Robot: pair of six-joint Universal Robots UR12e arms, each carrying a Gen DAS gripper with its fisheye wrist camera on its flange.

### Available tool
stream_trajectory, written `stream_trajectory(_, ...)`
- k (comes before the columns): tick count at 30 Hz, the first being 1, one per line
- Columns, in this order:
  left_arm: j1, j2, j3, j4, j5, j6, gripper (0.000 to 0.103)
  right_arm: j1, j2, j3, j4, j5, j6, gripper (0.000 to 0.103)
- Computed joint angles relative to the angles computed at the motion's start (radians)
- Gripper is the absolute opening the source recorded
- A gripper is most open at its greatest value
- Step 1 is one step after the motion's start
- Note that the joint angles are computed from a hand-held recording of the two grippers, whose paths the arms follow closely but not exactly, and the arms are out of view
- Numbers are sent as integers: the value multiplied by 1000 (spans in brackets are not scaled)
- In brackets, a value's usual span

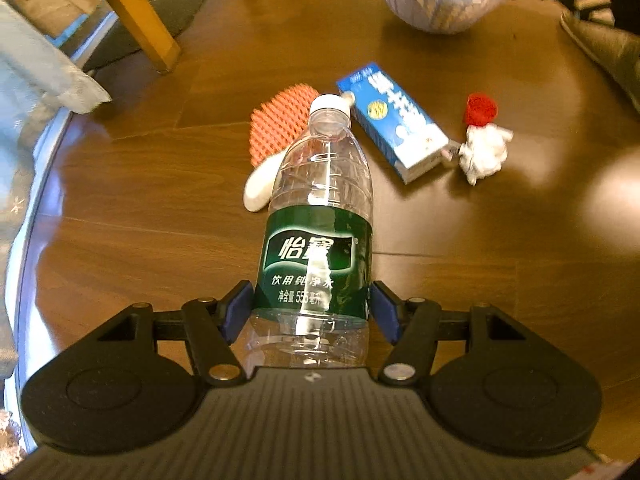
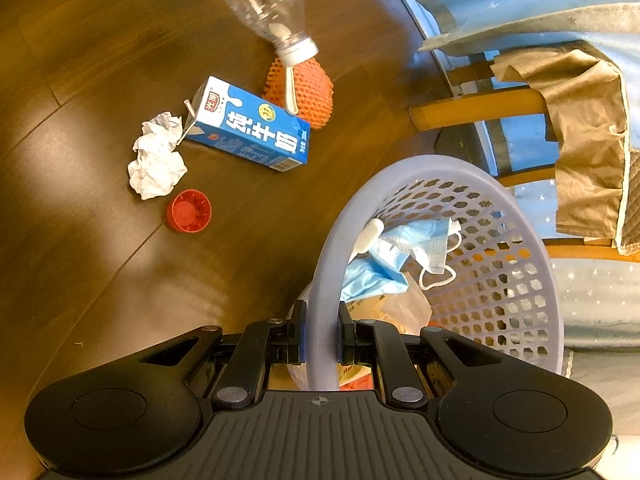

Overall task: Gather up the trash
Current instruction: 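Lower the left tool and grasp the clear water bottle, then carry the water bottle into the basket and open the left tool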

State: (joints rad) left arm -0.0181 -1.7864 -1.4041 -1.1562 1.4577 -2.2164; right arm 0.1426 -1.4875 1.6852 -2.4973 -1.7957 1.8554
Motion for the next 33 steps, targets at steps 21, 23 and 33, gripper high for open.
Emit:
stream_trajectory(21,-78,-10,222,-131,-36,-58,59,-13,-11,5,13,12,-37,10)
stream_trajectory(23,-92,-18,243,-144,-32,-71,59,-13,-12,8,9,12,-43,10)
stream_trajectory(33,-148,-73,337,-165,-62,-60,59,-12,-13,7,2,18,-49,10)
